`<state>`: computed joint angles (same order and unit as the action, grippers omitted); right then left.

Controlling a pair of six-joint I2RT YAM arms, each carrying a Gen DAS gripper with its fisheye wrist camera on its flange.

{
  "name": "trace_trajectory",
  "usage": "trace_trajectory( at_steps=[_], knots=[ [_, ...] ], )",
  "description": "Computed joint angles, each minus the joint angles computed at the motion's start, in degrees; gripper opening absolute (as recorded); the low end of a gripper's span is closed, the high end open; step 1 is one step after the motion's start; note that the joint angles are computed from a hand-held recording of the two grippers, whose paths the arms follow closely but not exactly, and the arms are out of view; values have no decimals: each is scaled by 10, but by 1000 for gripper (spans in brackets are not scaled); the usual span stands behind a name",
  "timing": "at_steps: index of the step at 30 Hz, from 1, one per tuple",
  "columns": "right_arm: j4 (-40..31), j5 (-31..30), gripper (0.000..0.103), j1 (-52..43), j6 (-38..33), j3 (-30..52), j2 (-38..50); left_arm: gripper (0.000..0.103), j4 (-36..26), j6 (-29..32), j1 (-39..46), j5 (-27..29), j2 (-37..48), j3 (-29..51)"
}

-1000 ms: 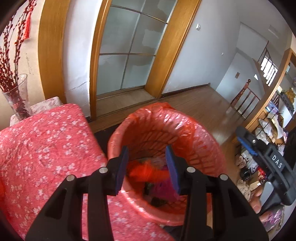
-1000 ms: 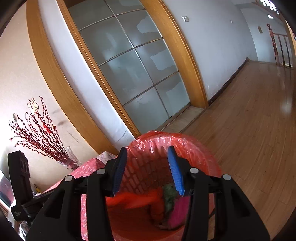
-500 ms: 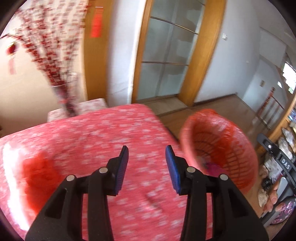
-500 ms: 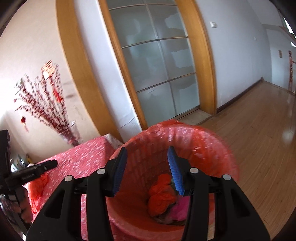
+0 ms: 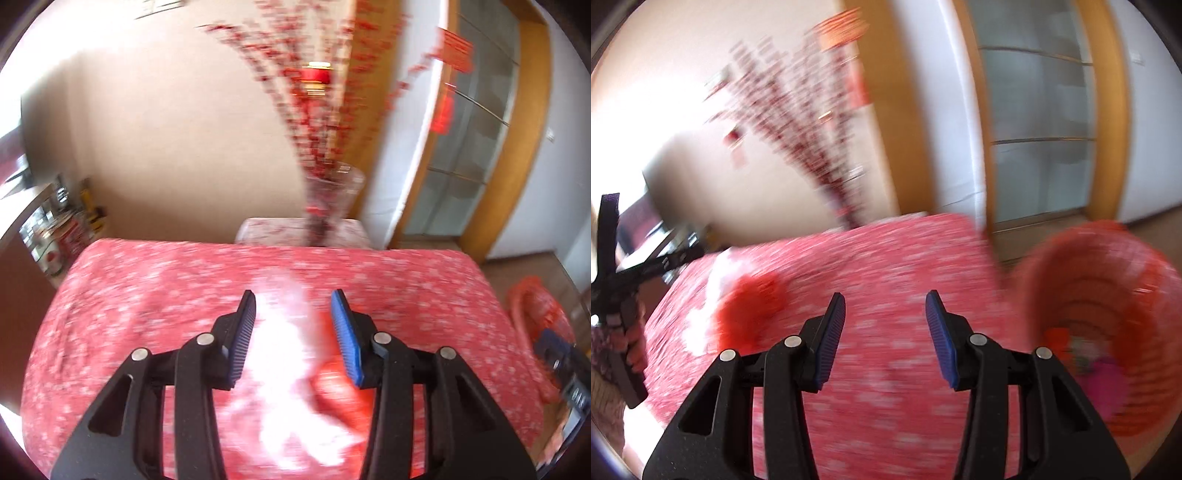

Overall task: Collect trash
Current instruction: 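Return both tools to the table toward the last red and clear bags, then grasp the red bag with the right tool while the left tool grasps the clear bag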

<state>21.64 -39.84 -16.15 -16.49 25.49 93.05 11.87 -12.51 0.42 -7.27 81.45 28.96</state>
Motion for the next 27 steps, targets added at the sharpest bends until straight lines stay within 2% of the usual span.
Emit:
trace_trajectory(
  at_steps=[6,10,13,17,20,21,27],
  knots=[
    [43,85,49,211,79,-18,7,43,14,40,132,68,-23,-38],
    [40,125,50,297,117,1,29,43,23,65,199,109,-24,-50],
    [43,167,55,346,129,19,53,43,29,76,229,129,-18,-52],
    [41,218,55,381,127,45,98,44,33,81,233,140,-11,-53],
    [18,211,28,368,121,69,127,45,36,76,205,136,-2,-51],
    [18,198,24,354,126,70,129,46,39,73,193,132,2,-50],
    [38,199,21,274,121,54,111,54,55,52,91,100,39,-36]
  ],
)
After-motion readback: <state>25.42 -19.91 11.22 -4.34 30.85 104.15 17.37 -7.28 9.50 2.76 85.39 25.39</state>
